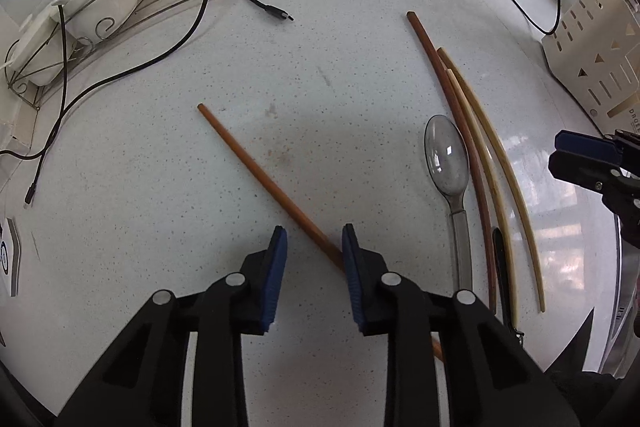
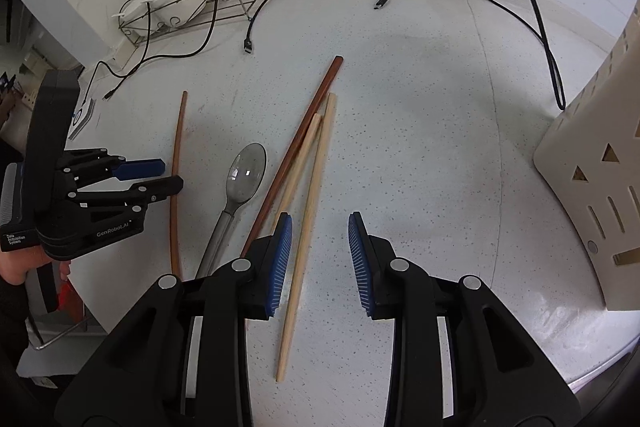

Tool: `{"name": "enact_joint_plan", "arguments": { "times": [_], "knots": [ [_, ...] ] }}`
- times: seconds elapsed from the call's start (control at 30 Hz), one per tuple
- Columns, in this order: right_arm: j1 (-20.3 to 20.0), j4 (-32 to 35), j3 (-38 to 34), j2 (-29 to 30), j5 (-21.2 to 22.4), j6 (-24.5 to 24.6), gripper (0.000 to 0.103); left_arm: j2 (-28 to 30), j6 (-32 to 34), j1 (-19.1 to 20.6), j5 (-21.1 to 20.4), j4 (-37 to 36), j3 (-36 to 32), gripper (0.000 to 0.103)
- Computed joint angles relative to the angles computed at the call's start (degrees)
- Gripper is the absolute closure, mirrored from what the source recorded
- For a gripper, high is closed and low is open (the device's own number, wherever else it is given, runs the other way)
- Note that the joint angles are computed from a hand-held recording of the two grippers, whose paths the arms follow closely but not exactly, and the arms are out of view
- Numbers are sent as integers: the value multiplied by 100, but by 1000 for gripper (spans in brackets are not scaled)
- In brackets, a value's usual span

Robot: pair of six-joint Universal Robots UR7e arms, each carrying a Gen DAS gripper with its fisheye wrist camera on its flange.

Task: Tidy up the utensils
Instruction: 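Close the left gripper on the reddish-brown chopstick while the right closes on a pale chopstick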

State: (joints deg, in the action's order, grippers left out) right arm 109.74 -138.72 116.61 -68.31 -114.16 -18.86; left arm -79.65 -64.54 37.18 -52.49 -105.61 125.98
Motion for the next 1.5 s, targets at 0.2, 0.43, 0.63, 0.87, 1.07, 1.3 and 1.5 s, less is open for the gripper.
{"name": "enact_joint_plan", "arguments": {
  "times": [0.2, 0.43, 0.63, 0.87, 1.07, 1.3, 1.5],
  "knots": [
    [-32, 194, -91, 178, -113, 125, 74, -95, 198, 5, -111, -93, 54, 88],
    [32, 216, -142, 342, -319, 58, 75, -195, 481, -42, -200, -133, 112, 94],
    [66, 307, -209, 478, -371, 128, 75, -81, 432, -82, -305, -95, -15, 103],
    [95, 406, -340, 673, -502, 252, 80, -336, 175, -51, -422, -8, 109, 103],
    [112, 419, -373, 744, -523, 209, 80, -849, -73, -13, -571, -851, 468, 103],
    [141, 391, -393, 809, -613, 153, 88, -696, -235, 37, -804, -950, 420, 103],
    [199, 337, -396, 882, -771, 114, 95, -310, -373, 58, -828, -1028, 244, 70]
  ]
}}
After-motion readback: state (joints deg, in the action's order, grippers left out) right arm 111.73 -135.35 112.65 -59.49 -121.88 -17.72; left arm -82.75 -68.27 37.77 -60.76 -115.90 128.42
